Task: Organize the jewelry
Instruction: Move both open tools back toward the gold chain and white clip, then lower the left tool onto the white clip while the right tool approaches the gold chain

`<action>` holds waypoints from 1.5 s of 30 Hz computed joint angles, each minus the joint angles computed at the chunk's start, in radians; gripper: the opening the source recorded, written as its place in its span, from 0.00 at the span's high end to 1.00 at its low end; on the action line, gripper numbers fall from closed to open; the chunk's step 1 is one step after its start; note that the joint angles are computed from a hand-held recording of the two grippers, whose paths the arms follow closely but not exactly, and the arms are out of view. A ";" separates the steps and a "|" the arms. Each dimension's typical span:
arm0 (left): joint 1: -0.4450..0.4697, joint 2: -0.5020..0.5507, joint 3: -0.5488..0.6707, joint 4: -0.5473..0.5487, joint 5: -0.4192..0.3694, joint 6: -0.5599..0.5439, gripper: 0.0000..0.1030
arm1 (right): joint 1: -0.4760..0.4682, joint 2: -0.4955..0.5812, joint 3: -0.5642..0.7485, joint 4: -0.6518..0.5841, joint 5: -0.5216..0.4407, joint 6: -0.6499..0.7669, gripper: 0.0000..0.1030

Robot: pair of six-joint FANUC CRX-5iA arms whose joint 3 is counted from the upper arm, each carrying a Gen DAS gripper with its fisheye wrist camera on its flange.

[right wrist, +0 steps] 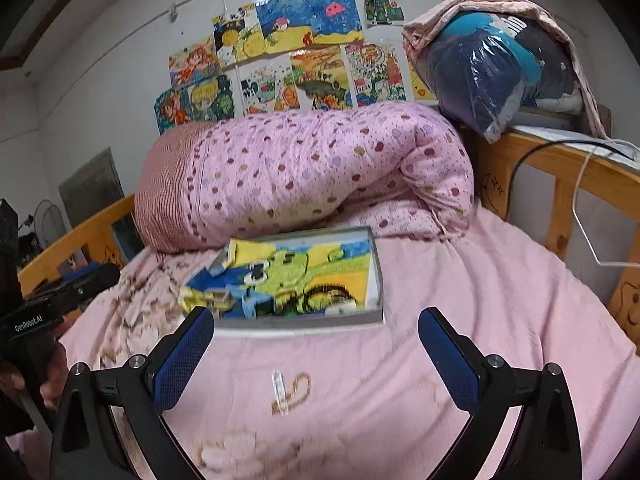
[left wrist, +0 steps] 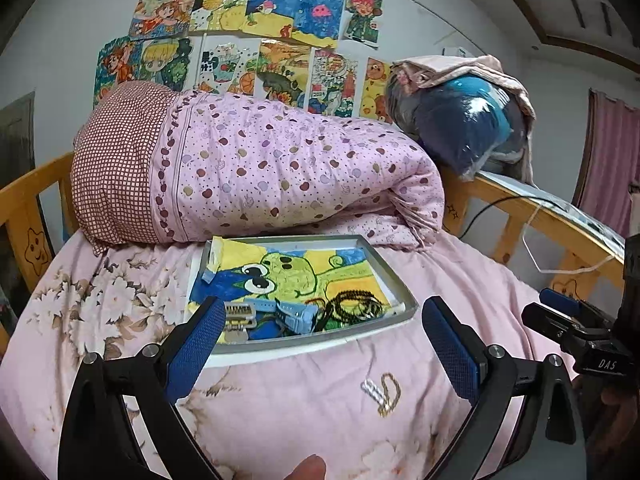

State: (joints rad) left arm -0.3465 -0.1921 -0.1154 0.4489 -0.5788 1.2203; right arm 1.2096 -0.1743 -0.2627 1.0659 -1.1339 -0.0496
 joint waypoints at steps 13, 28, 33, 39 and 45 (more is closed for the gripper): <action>0.014 -0.058 -0.117 -0.057 -0.163 0.038 0.06 | 0.100 0.015 0.032 -0.290 -0.199 0.071 0.00; 0.000 0.039 -0.076 -0.177 -0.242 0.187 0.06 | -0.024 0.040 0.003 -0.359 -0.095 0.156 0.00; -0.014 0.107 -0.032 -0.173 -0.242 0.186 0.06 | -0.085 0.052 0.000 -0.360 -0.020 0.208 0.00; -0.036 0.186 0.026 -0.171 -0.234 0.183 0.06 | -0.158 0.080 0.004 -0.368 0.067 0.301 0.00; -0.047 0.254 0.077 -0.149 -0.233 0.204 0.06 | -0.214 0.114 0.016 -0.401 0.147 0.417 0.00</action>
State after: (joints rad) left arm -0.3933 0.0623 -0.0385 0.2999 -0.8123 1.4238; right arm 0.9956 -0.0606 -0.2463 0.6649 -0.9865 0.3670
